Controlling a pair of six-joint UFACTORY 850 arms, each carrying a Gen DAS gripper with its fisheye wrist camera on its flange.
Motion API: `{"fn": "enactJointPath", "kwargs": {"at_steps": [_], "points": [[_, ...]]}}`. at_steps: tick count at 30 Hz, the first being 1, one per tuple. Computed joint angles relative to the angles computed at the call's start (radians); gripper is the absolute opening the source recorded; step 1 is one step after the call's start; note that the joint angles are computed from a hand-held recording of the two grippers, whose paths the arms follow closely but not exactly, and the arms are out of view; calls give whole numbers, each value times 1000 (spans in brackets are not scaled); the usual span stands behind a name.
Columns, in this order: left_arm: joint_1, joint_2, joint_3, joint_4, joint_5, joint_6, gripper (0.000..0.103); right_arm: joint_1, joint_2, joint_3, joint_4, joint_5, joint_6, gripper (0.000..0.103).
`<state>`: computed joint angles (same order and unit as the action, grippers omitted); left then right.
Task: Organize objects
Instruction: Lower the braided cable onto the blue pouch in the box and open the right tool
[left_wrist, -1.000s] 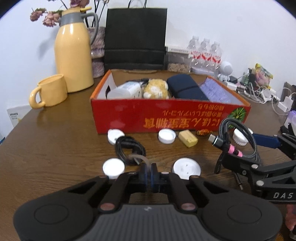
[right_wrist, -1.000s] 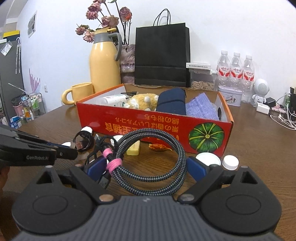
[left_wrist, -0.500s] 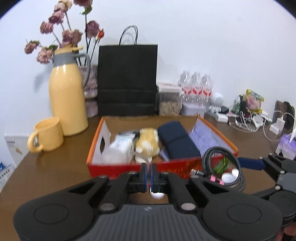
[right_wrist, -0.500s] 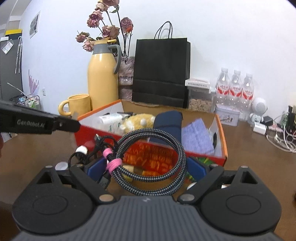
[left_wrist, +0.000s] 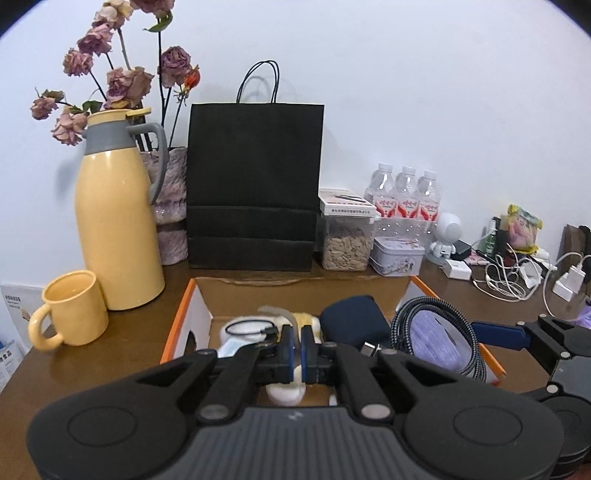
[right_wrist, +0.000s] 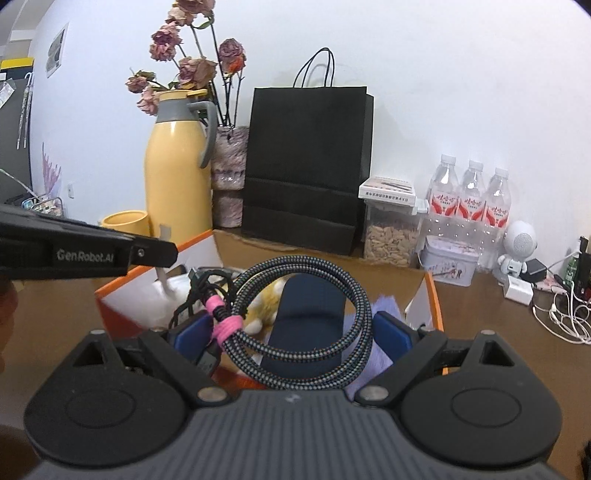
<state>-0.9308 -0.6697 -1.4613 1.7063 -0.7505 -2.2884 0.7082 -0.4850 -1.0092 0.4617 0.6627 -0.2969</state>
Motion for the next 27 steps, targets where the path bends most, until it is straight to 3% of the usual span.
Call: {"fn": "enactJointPath", "kwargs": {"at_steps": [15, 23, 26, 27], "points": [[95, -124, -153, -3, 99, 15, 2, -81, -127, -173, -72, -92, 75, 94], [100, -153, -193, -41, 85, 80, 3, -86, -162, -211, -69, -117, 64, 95], [93, -160, -201, -56, 57, 103, 13, -82, -166, -216, -44, -126, 46, 97], [92, -163, -206, -65, 49, 114, 21, -81, -167, -217, -37, -128, 43, 103]]}}
